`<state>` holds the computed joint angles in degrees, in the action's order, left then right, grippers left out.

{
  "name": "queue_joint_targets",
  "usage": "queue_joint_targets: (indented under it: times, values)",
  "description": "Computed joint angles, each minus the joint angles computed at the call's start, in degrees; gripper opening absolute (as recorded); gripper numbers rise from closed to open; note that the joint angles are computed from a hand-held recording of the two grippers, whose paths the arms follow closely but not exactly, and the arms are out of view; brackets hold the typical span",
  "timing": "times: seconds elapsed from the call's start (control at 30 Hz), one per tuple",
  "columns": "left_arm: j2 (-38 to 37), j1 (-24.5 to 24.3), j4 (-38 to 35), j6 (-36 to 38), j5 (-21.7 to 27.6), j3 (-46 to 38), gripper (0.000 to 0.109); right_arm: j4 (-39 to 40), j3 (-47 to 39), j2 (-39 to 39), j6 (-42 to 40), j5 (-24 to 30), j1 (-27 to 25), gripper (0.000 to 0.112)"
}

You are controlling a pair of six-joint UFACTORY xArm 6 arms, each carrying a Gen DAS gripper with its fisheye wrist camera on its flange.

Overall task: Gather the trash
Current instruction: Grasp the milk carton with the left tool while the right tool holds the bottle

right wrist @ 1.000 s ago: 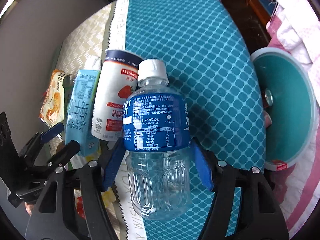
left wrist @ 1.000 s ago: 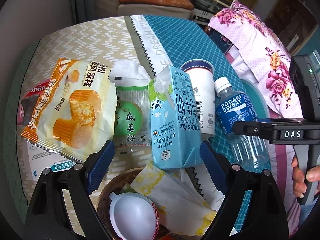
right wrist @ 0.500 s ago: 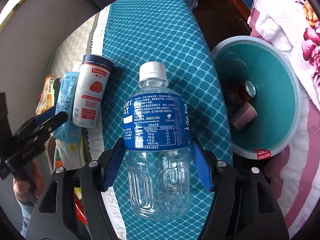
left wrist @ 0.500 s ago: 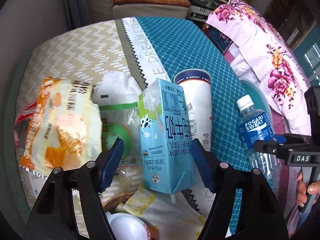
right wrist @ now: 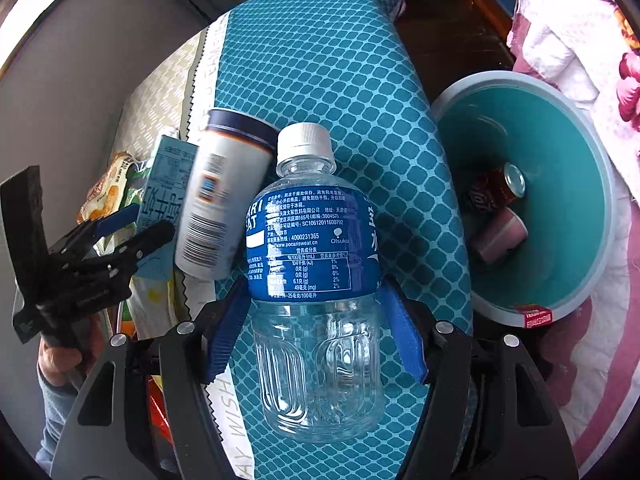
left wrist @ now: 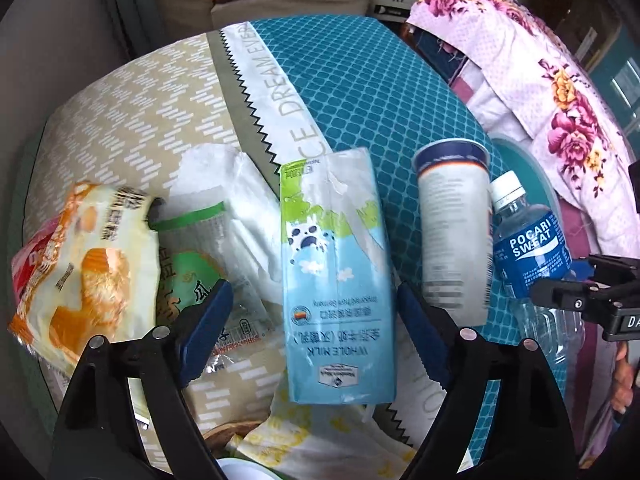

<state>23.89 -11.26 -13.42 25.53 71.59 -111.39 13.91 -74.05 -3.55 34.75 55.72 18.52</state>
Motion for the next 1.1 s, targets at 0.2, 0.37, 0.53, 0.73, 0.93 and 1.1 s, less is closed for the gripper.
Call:
queue_joint_targets:
  times: [0.2, 0.37, 0.53, 0.73, 0.93, 1.1]
  values:
    - [0.44, -0.64, -2.18, 1.24, 2.13, -0.78, 0.050, -2.10, 0.98, -0.77, 1.77, -1.91, -1.15, 0.064]
    - [-0.82, -1.17, -2.87, 3.04, 1.41, 1.23, 0.050, -1.92, 1.42, -0.64, 1.18, -2.36, -1.32, 0.064]
    - [2.20, -1.52, -1.41, 0.71, 2.78, -2.39, 0.053, 0.41, 0.72, 0.65, -1.09, -1.29, -1.38, 0.064]
    - [1.25, -2.36, -0.50, -0.59, -0.24, -0.02, 0.052, -2.99, -0.77, 2.15, 0.18, -0.43, 0.12, 0.063]
    - [-4.06, -0.67, -4.15, -1.13, -3.09, 4.45, 0.052, -2.97, 2.31, -1.50, 1.29, -3.59, 0.59, 0.063]
    - [-8.46, -0.34, -6.14, -0.16, -3.94, 6.48, 0.052, -4.44, 4.51, -5.55, 3.09, -5.43, 0.11, 0.062]
